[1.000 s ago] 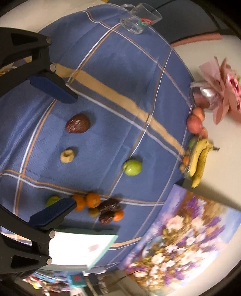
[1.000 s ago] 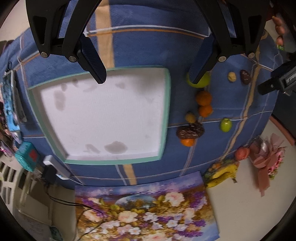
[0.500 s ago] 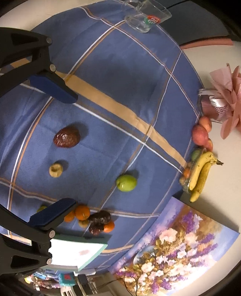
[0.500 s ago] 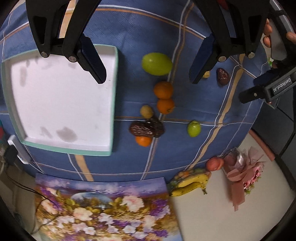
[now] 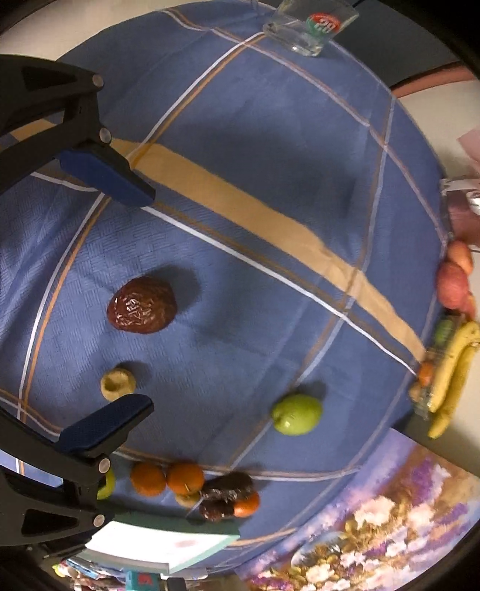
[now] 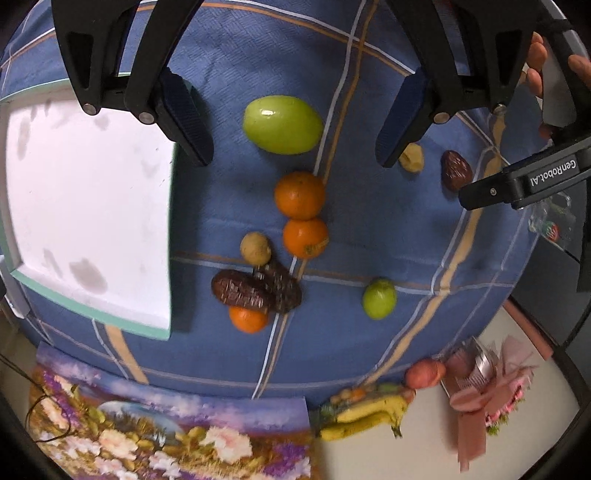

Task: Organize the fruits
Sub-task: 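Grasp the brown date with the left tool while the right tool grasps the green jujube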

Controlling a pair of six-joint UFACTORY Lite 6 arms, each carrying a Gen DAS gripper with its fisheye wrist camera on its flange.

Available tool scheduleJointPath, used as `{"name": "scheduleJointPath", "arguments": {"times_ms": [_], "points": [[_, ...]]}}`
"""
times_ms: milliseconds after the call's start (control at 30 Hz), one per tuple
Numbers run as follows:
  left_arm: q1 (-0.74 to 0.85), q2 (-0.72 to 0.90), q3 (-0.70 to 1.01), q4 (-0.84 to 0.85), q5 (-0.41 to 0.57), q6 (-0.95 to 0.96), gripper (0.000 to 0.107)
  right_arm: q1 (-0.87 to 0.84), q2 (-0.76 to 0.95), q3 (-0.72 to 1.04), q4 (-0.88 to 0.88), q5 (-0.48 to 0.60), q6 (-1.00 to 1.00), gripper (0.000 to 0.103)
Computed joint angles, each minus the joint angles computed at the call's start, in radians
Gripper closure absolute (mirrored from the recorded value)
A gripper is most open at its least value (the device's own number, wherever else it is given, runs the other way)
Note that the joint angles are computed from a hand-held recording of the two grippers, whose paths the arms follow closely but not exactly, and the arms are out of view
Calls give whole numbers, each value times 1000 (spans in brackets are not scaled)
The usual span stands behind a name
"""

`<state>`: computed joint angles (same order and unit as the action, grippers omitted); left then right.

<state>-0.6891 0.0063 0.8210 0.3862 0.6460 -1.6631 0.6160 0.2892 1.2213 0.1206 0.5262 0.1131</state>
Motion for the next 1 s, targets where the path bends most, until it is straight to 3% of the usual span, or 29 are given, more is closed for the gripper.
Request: {"name": "scheduleJointPath", "arguments": {"times_ms": [167,233,333,400,467,533,633,767,1000], "points": [[52,34,-45,-85,-85,64,14,16,57,18,-23,20,32,19],[67,46,-57,-111,-110,86,19,20,76,30,-28,33,41,34],[81,48,-78,-121,-133,98,25,25,74,20,-34,22,44,40],[79,50,-78,-109,-138,92,36,25,68,17,-30,20,40,42],[65,58,-72,-100,-142,83,55,26,47,-1,-29,-6,51,50],[56,65,-70,-98,-155,83,70,19,54,7,11,21,17,50],[47,54,-88,-65,-173,43,70,34,33,-18,9,8,33,50],[-28,-34,-126,30,-124,-99,70,15,-29,-72,40,-30,-4,50],[-142,-34,-35,148,-54,-233,70,0,-113,-111,1,-82,63,50]]}}
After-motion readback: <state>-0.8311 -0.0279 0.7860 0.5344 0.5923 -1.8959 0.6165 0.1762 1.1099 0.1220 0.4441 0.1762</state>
